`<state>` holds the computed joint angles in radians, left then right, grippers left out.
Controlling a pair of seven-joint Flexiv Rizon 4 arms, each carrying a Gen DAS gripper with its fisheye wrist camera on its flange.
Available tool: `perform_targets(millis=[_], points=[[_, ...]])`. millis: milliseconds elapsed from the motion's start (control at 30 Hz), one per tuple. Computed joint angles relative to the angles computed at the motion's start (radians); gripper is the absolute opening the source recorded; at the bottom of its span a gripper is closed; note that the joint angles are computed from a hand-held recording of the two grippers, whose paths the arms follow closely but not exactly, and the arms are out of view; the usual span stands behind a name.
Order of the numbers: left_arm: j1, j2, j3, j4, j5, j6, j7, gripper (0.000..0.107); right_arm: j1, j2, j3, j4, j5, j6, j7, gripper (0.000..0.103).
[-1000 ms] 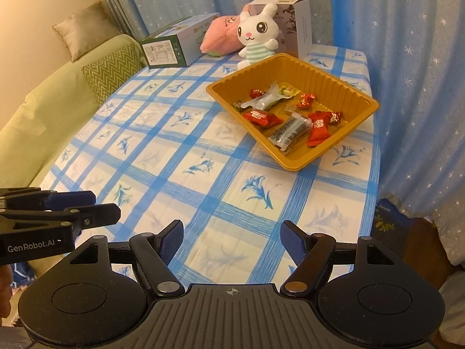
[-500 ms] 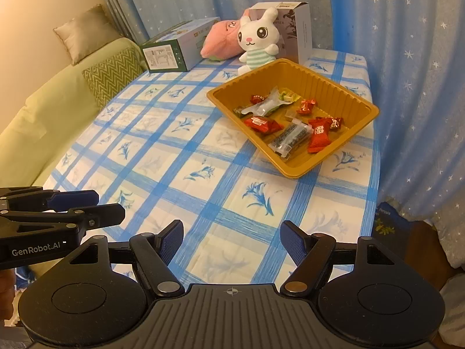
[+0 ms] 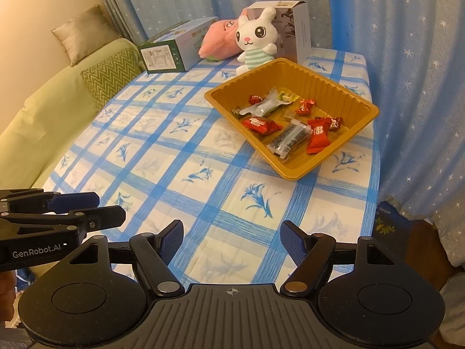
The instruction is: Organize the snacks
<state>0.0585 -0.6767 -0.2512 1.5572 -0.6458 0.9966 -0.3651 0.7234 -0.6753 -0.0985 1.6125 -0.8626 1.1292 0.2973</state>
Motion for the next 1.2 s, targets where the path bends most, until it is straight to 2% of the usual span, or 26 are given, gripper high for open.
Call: perform_targets(millis=[1200], points=[[-0.001, -0.013, 0.000, -0.025, 0.004, -0.007, -0.004, 0.043, -0.001, -0.004, -0.001, -0.004, 0.003, 0.004, -0.004, 0.073]])
